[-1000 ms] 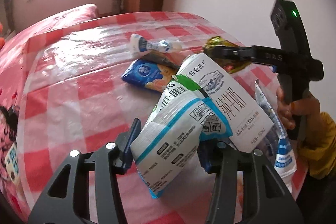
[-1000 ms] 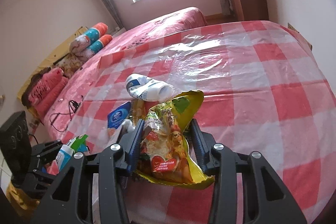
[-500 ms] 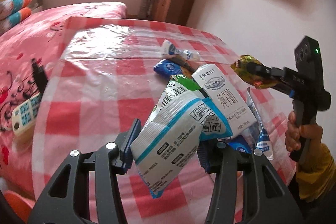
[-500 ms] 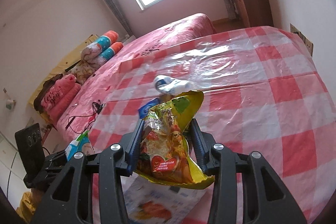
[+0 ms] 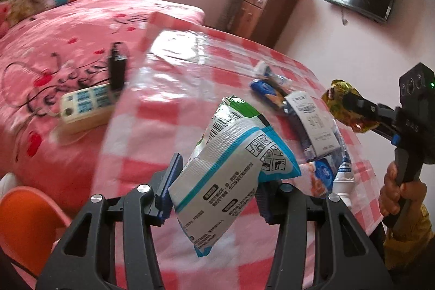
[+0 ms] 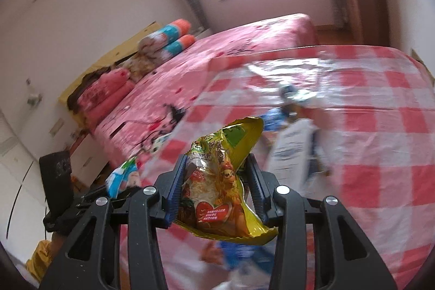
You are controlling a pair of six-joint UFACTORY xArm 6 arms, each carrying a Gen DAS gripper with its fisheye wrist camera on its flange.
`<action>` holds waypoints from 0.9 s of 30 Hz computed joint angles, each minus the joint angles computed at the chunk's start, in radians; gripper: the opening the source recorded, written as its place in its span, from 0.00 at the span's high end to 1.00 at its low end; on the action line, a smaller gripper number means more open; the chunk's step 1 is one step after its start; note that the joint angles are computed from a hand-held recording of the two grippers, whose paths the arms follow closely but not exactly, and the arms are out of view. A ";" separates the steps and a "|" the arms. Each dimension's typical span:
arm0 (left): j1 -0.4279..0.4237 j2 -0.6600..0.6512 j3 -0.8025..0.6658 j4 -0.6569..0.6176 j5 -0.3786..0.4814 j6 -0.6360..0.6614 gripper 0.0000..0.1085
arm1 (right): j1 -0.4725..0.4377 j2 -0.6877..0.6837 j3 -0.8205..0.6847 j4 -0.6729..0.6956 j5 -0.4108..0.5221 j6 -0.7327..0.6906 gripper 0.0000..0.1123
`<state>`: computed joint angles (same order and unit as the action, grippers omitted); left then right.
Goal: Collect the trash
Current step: 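Carry both bags to the orange bucket and open both tools over it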
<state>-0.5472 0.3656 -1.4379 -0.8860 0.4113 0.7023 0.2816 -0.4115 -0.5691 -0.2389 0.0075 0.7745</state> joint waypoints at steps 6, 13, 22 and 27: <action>0.063 -0.092 0.122 -0.058 -0.048 0.018 0.53 | 0.150 0.130 -0.134 0.188 0.030 -0.194 0.60; 0.158 -0.180 0.255 -0.123 -0.112 0.015 0.53 | 0.312 0.349 -0.382 0.396 0.122 -0.470 0.60; 0.278 -0.190 0.333 -0.193 -0.157 -0.024 0.53 | 0.419 0.618 -0.713 0.545 0.274 -0.705 0.60; 0.324 -0.173 0.351 -0.216 -0.160 -0.048 0.52 | 0.452 0.748 -0.873 0.596 0.350 -0.786 0.60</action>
